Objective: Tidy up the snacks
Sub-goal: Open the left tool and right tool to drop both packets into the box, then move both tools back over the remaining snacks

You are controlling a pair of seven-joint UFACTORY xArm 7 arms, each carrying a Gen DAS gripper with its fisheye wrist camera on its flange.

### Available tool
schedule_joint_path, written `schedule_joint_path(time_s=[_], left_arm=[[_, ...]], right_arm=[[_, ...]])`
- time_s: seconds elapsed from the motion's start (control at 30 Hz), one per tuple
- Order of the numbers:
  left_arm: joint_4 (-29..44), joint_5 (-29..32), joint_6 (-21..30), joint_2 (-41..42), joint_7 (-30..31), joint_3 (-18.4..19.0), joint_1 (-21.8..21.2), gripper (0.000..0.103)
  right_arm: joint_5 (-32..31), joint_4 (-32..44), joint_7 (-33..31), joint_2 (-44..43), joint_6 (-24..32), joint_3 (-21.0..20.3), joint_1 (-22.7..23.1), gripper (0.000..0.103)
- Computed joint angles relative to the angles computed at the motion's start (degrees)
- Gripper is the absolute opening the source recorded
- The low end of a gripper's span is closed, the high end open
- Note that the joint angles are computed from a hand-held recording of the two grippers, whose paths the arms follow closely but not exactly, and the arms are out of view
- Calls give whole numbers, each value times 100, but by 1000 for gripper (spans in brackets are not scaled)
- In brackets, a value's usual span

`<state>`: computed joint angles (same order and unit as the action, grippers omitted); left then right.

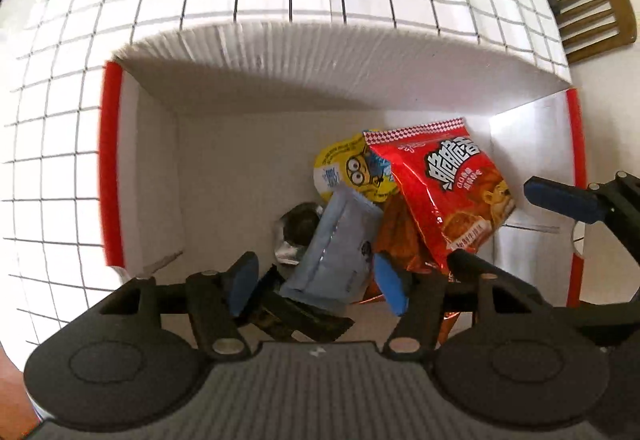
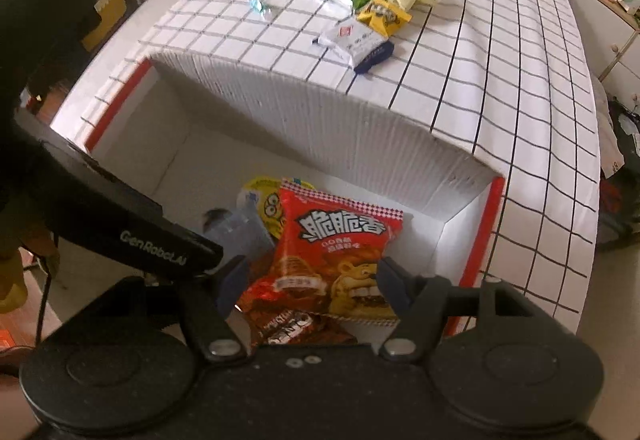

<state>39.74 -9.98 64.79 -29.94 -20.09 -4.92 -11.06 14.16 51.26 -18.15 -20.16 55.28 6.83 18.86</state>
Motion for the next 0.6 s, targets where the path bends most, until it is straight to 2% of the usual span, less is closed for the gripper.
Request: schedule_joint_path(time_s=[0.23, 0.6], left_arm=[[-1, 209, 65, -515, -99, -33, 77, 68], [-49, 733, -654, -1041, -356, -194, 244, 79]], right_arm=[[345, 80, -168, -190, -40, -159, 16, 76], [811, 370, -553, -211, -270, -291, 36, 84]])
